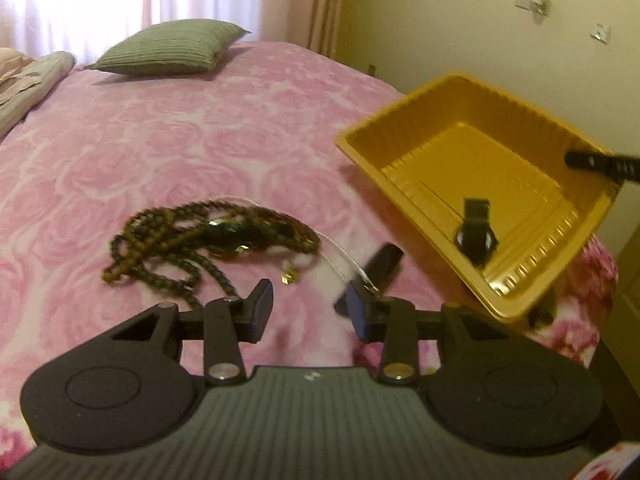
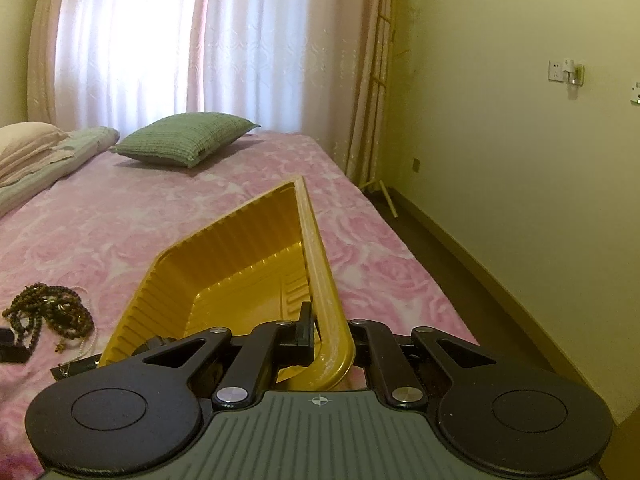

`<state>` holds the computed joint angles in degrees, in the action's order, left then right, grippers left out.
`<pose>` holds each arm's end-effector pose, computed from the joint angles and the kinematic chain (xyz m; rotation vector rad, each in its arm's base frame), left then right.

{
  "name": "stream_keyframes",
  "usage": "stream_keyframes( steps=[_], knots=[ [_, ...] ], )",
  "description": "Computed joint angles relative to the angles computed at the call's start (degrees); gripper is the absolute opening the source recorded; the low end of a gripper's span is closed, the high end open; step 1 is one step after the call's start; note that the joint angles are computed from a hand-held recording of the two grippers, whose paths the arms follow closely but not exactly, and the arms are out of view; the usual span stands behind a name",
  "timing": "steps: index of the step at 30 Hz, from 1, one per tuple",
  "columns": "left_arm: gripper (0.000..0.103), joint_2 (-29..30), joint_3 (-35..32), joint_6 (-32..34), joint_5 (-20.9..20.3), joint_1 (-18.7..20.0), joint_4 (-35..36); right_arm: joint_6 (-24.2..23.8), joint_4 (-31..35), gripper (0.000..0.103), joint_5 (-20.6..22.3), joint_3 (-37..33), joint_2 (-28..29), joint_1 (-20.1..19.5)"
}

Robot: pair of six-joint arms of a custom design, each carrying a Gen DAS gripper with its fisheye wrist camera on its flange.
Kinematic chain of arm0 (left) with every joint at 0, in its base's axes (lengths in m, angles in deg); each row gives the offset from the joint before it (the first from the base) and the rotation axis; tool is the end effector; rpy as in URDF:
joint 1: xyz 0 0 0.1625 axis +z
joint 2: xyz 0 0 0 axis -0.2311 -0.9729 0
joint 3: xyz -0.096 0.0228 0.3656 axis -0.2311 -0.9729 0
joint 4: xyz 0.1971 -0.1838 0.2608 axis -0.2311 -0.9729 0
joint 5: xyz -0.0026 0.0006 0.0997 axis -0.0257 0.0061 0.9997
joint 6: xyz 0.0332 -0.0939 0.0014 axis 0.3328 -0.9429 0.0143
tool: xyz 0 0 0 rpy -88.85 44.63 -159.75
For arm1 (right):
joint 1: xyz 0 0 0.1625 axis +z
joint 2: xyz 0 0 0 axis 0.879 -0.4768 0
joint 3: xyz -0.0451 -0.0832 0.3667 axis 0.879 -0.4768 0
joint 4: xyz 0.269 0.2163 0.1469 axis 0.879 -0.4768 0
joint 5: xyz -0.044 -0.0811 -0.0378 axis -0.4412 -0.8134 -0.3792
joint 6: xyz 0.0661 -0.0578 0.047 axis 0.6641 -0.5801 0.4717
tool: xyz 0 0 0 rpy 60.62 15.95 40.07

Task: Organize jewelry
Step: 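Carry the watch into the yellow tray and open the left tool, then grasp the silver chain from the bead pile with the left tool, then lift the silver chain and lower it into the tray, open left tool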

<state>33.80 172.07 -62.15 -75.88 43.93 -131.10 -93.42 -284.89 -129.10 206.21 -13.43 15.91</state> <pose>-0.3217 -0.4294 0.0321 0.7445 2.3855 -0.9162 0.0263 -0.4277 0.3871 0.5269 -2.0693 1.2131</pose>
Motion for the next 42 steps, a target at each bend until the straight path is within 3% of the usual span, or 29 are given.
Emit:
stream_keyframes(
  steps=[7, 18, 30, 42],
  knots=[
    [0.034, 3.68, -2.66, 3.18, -3.31, 0.91, -2.82, 0.36, -0.72, 0.005, -0.56, -0.03, 0.69, -0.01],
    [0.002, 5.92, -6.76, 4.23, -3.7, 2.15, 0.01, 0.41, -0.56, 0.005, -0.53, -0.42, 0.96, -0.15],
    [0.001, -2.53, -0.6, 2.33, 0.71, 0.54, 0.79, 0.44, -1.42, 0.005, -0.46, -0.12, 1.12, -0.08],
    [0.001, -5.65, -5.88, 11.51, -1.21, -0.97, -2.19, 0.42, -2.33, 0.006, -0.71, 1.06, 0.29, 0.96]
  ],
)
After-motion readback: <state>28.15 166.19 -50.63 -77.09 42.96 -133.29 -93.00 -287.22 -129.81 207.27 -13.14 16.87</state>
